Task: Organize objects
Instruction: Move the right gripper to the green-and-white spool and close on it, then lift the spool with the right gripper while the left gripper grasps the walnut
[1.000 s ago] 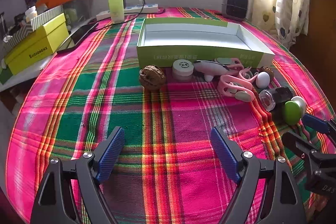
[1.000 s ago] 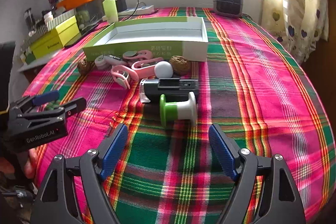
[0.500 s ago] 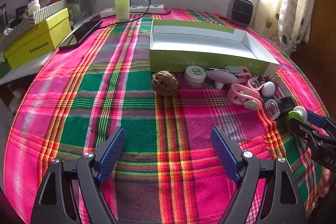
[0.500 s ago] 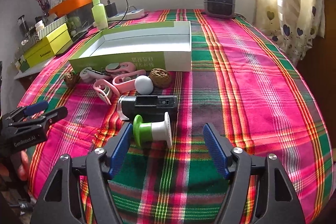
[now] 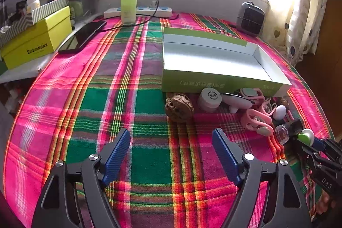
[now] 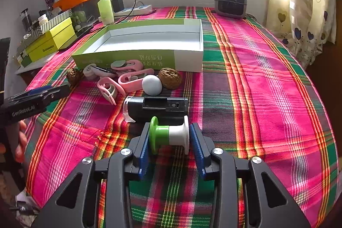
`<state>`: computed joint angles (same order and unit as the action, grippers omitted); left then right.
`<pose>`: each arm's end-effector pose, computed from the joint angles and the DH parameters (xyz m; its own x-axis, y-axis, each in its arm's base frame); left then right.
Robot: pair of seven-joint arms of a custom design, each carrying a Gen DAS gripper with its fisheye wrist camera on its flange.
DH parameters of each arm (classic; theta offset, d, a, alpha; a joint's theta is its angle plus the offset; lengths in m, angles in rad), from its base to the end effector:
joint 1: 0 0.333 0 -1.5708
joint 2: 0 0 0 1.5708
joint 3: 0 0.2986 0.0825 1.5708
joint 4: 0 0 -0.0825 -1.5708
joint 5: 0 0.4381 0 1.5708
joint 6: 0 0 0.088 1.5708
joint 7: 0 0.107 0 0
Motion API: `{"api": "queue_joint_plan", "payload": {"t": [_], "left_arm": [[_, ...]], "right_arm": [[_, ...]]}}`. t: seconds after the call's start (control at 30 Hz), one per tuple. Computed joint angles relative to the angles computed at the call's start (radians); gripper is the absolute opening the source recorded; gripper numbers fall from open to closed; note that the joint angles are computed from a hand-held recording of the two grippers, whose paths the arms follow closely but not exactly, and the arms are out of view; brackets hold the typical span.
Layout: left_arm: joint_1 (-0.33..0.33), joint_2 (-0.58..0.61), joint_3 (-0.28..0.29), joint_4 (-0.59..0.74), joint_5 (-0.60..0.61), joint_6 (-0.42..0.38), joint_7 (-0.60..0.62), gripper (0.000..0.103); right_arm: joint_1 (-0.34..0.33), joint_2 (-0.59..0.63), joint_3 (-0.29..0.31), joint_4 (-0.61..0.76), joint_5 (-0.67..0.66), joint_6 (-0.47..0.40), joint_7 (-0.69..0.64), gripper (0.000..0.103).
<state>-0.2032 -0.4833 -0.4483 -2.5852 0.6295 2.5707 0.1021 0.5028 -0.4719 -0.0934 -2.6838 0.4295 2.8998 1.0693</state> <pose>0.3829 -0.2947 0.4032 0.2992 -0.9482 0.1064 -0.6904 -0.2922 -0.6618 0.4416 0.1662 0.4075 0.5198 -0.8519 -0.0636 -0.6645 -0.3564 -0.6568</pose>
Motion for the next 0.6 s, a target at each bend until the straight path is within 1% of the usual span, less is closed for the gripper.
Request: {"api": "queue_joint_plan", "payload": {"t": [0.1, 0.2, 0.33, 0.47, 0.6], "left_arm": [[0.003, 0.021, 0.01, 0.017, 0.0, -0.003, 0.02, 0.073], [0.011, 0.036, 0.013, 0.032, 0.012, -0.01, 0.029, 0.071], [0.014, 0.052, 0.029, 0.038, 0.008, 0.008, 0.039, 0.066], [0.02, 0.071, 0.04, 0.048, 0.007, 0.026, 0.05, 0.059], [0.024, 0.087, 0.039, 0.062, 0.016, 0.021, 0.057, 0.054]], "right_arm": [[0.009, -0.004, -0.008, 0.002, 0.012, -0.01, -0.008, 0.035], [0.021, -0.003, -0.016, 0.005, 0.029, -0.017, -0.024, 0.035], [0.049, -0.003, -0.036, 0.013, 0.072, -0.025, -0.069, 0.035], [0.06, 0.001, -0.041, 0.022, 0.107, -0.03, -0.104, 0.034], [0.059, 0.004, -0.036, 0.032, 0.136, -0.046, -0.13, 0.034]]}}
